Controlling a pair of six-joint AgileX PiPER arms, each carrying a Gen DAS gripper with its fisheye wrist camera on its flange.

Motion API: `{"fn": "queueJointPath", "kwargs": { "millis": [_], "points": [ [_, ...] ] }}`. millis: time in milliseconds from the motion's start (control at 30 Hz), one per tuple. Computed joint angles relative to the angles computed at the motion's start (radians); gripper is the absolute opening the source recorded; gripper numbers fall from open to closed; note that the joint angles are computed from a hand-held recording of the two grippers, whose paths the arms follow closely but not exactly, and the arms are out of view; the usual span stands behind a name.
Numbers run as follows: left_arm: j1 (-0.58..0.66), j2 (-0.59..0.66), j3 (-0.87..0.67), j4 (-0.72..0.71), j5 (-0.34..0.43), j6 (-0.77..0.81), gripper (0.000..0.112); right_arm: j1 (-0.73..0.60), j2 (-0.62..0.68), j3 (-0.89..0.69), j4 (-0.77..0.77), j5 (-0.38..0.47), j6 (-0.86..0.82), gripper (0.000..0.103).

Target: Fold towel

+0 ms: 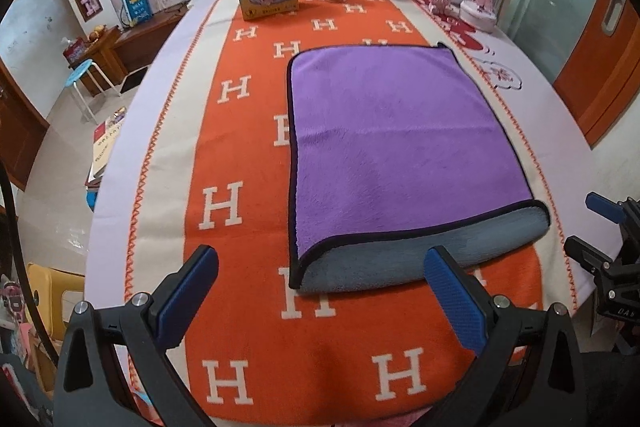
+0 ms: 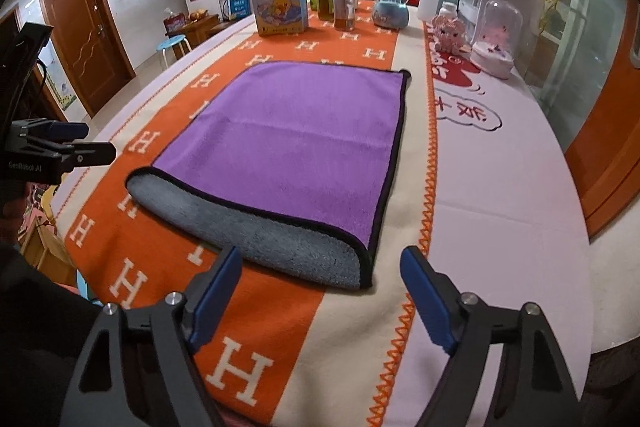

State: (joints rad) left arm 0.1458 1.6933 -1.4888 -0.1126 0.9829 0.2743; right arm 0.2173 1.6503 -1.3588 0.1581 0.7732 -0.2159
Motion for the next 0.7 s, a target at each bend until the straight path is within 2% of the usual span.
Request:
{"fn": "queueJointPath", "kwargs": {
  "millis": [367, 567, 700],
  "points": [
    [0.023, 0.169, -0.080, -0.014, 0.031, 0.054, 0.096, -0.008, 0.101, -0.037, -0.023, 0.013, 0.030, 0.064],
    [0.029, 0.238, -0.128, -0.020, 0.068, 0.069, 0.083, -0.012, 0.139, -0.064, -0.020, 0.024, 0.032, 0.054],
    [0.038, 0.272, -0.156, -0.043, 0.101, 0.081, 0.067, -0.013, 0.154, -0.076, -0.009, 0.033, 0.026, 0.049]
  ]
}}
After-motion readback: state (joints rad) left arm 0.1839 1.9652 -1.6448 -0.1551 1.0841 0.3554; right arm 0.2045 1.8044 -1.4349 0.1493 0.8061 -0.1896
